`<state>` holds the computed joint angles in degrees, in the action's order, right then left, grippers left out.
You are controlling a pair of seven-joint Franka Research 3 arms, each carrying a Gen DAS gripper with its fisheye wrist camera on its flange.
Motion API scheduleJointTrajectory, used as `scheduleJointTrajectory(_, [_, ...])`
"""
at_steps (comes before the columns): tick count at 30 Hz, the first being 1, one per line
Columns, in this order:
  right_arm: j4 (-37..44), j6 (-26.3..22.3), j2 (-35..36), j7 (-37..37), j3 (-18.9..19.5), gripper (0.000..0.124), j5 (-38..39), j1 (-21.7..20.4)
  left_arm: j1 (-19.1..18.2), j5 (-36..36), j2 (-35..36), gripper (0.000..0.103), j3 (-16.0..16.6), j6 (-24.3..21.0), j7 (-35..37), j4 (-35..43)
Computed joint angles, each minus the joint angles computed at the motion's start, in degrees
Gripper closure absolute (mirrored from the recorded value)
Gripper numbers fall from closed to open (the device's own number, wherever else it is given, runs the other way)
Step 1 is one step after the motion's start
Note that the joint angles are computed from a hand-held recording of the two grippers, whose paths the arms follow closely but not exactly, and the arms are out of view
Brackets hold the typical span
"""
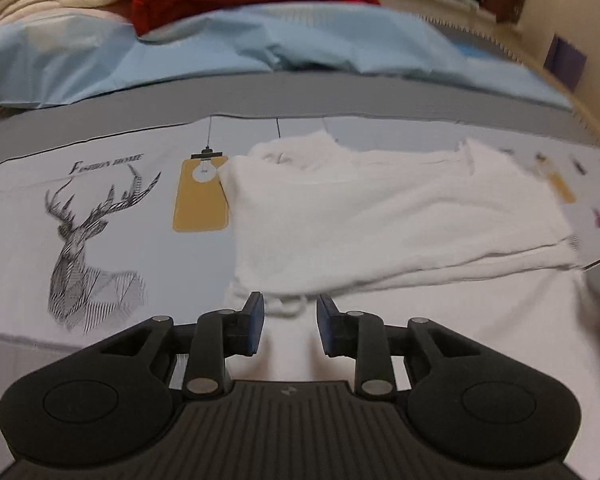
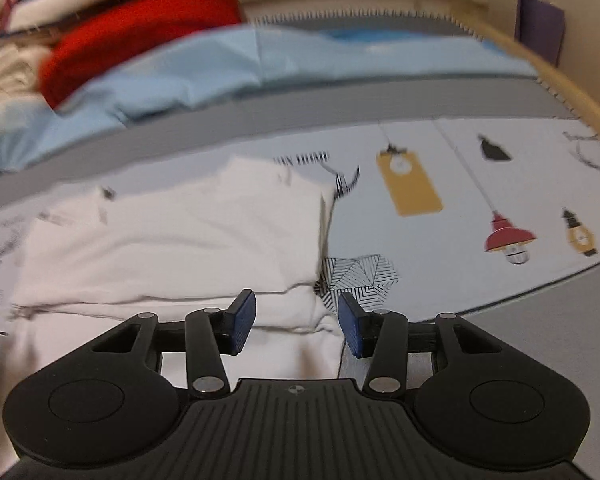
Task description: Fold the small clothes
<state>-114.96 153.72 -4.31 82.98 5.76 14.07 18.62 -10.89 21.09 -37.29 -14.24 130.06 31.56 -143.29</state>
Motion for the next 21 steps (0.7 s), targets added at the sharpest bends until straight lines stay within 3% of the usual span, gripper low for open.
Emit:
scheduleJointTrajectory(5, [-10.6, 1.4, -13.1, -5.2, -1.4, 0.076, 7.9, 1.1, -3.4, -1.9, -6.9, 0.062, -3.7, -7.9, -3.3, 0.8])
scheduleJointTrajectory(10, [-22.7, 2.7, -26.3, -7.5, -2.5, 0.076, 11.7, 2.5, -9.5, -4.3, -13.7, 0.062, -7.2, -15.5, -6.4, 0.2])
scheduleJointTrajectory(14, [-31.3, 1.0, -33.6, -5.6, -2.6, 0.076, 12.0, 1.4, -15.4, -6.7, -19.0, 0.062, -9.3, -18.9, -9.4, -3.6])
scheduleJointTrajectory(17, [-34.0, -4.8, -35.7, -1.9, -1.3, 0.081, 9.6, -1.7, -19.6, -12.1, -22.4, 0.062, -8.8, -22.5, -13.8, -7.3])
scheduleJointTrajectory(21, [-33.3, -9.6, -33.7, 0.2, -1.9, 0.081, 7.9, -3.4, -23.5, -18.8, -29.1, 0.062, -6.0, -20.0, -20.2, -14.4])
